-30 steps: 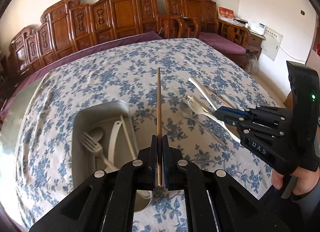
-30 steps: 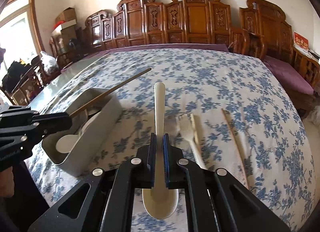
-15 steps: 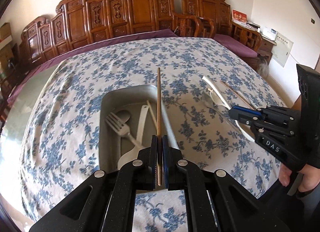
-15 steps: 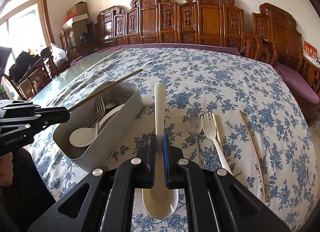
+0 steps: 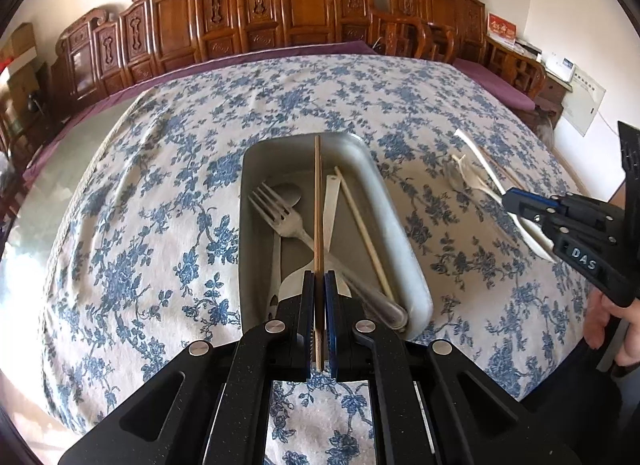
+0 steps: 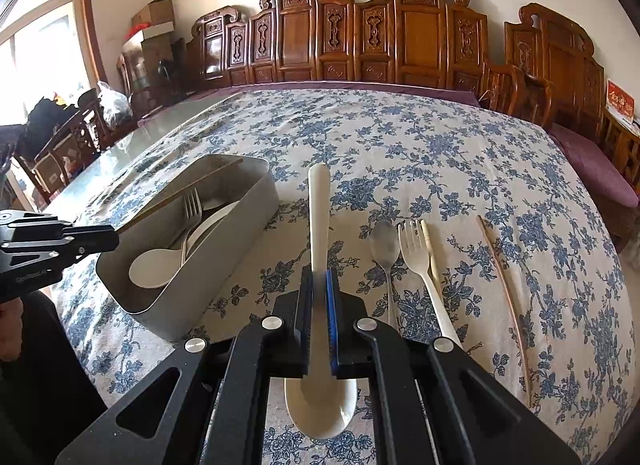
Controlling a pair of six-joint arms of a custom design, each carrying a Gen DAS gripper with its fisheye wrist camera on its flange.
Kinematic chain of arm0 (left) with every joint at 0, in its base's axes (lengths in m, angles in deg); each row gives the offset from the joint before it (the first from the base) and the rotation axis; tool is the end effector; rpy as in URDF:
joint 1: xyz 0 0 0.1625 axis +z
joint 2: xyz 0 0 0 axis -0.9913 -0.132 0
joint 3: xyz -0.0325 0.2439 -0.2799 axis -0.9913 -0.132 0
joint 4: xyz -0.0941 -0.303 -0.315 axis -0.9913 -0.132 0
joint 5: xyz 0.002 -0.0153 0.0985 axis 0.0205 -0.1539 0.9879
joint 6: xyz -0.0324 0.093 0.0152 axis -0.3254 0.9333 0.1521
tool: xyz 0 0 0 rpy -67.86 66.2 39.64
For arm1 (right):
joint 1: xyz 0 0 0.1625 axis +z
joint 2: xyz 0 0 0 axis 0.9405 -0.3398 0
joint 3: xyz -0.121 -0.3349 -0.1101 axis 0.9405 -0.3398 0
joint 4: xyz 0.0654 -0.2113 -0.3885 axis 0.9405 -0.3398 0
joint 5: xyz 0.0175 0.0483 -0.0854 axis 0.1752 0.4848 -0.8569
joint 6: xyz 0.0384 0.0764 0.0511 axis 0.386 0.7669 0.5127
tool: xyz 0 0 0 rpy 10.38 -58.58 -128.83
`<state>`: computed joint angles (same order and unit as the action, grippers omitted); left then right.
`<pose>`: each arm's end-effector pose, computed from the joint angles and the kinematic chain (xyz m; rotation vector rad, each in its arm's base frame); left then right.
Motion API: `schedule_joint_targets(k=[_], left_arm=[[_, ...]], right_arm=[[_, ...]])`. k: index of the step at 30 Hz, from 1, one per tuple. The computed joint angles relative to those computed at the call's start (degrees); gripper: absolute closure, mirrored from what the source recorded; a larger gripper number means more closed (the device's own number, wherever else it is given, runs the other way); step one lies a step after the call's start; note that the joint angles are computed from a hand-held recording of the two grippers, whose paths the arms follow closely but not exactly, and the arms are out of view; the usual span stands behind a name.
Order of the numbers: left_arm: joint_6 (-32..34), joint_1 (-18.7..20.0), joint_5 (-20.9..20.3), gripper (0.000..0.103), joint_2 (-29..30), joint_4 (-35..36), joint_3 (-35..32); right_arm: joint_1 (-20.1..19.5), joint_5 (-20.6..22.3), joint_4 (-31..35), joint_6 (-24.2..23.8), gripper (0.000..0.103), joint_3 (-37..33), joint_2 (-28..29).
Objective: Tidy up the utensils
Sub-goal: 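Lower the chopstick into the grey tray and open the left gripper while the right holds the spoon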
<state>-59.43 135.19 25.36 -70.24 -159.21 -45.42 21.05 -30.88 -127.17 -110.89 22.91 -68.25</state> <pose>-0.3732 -0.8104 0.1226 0.9218 2.3554 -0.4945 0.1071 -0.7652 0.3267 0.4019 -2.3170 0.9583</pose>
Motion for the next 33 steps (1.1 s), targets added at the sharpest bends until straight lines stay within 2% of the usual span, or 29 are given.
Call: schedule_joint_targets(k=[17, 18, 20, 21, 27, 31, 33], left_arm=[[-2.35, 1.33, 1.78, 0.097, 3.67, 3.15, -5.07], [-2.36, 1.37, 1.75, 0.095, 3.71, 3.06, -5.20], [-2.23, 1.42, 1.85, 0.076, 3.47, 1.95, -4.79], [-1.91, 1.43, 1.85, 0.073, 3.04, 0.54, -3.95], [-0.03, 1.22, 2.77, 0.072, 1.33, -5.53, -0.87], [2.25, 1.30, 3.15, 0.064, 0.05, -10.63, 1.28], [2.90, 1.40, 3.27, 0.064, -0.34, -12.28, 1.75]], right_arm=[[-0.25, 0.21, 0.83, 0.64, 0.095, -0.38, 0.17], [-0.23, 0.30, 0.88, 0.79, 0.095, -0.34, 0.14], [-0.16, 0.41, 1.06, 1.07, 0.095, -0.27, 0.09], [-0.09, 0.54, 1.04, 1.15, 0.095, -0.17, 0.03], [0.37, 2.68, 1.46, 2.86, 0.095, 0.67, -0.74], [1.45, 2.37, 1.43, 1.78, 0.095, 0.22, 0.20], [2.00, 2.17, 1.80, 1.58, 0.095, -0.85, 1.05]])
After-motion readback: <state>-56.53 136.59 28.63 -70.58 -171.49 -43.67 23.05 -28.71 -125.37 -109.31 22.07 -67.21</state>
